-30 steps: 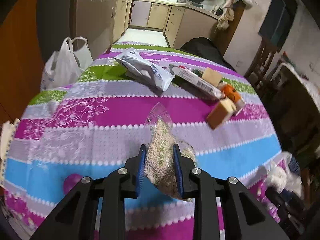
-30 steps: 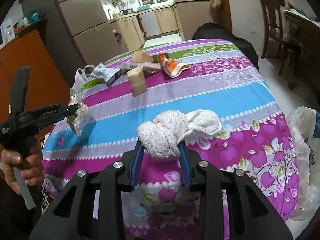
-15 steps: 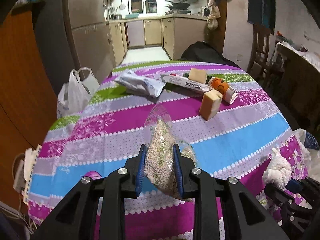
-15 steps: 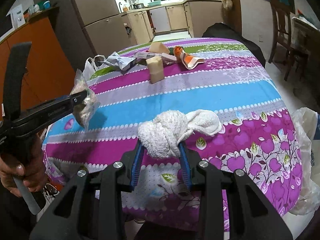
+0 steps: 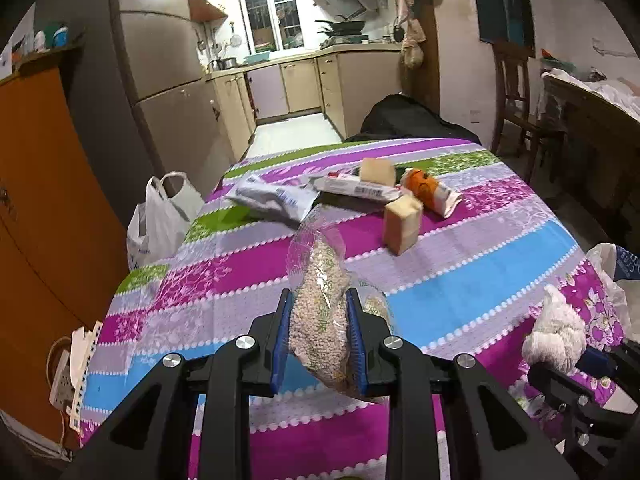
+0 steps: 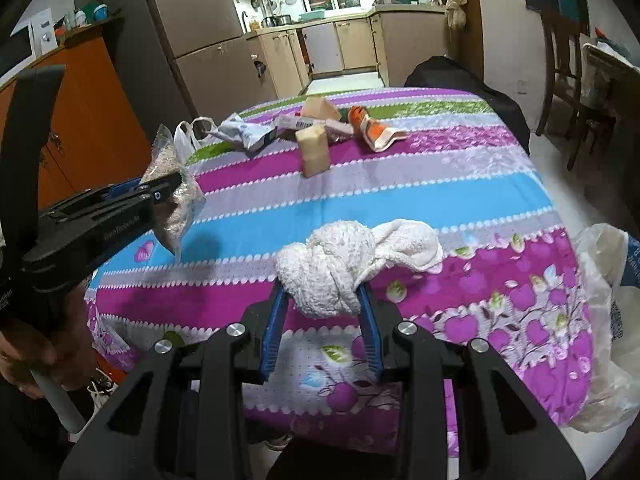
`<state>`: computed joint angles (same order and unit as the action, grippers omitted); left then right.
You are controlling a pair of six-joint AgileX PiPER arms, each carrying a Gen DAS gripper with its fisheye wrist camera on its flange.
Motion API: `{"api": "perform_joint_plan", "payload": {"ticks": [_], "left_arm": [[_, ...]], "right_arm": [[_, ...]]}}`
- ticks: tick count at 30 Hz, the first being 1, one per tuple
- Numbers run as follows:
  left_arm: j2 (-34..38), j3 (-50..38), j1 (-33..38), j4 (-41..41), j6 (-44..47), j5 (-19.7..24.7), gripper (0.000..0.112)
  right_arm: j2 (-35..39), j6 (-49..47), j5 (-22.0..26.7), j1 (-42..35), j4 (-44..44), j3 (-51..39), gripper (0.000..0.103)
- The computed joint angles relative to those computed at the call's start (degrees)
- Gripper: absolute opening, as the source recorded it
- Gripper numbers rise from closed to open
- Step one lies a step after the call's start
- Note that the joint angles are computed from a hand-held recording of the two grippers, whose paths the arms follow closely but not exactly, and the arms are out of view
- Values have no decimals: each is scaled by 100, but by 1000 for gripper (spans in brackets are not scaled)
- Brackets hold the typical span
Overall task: Collect trash
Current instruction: 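Carry the rice bag and towel over the trash bag with both grippers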
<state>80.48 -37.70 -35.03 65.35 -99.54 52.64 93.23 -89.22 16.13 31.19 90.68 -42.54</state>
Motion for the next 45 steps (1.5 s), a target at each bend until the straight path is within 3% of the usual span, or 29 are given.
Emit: {"api": "perform_joint_plan", "payload": {"ticks": [19, 28, 35, 45], "left_arm": [[1435, -2283, -529, 140, 1173, 80, 27], [2286, -3573, -684, -54, 1942, 0, 27], [3034, -4634, -776, -349, 2718, -96, 27], [4083, -6399, -770, -1493, 4531, -585, 27]], "right_arm": [[-729, 1935, 655, -1896, -2842, -869, 33], [-551, 2107, 767, -2635, -3398, -1354, 33], [-504, 2308, 753, -3073, -3992, -1471, 33], [-204, 2948, 1087, -3888, -5058, -1872, 33]]}}
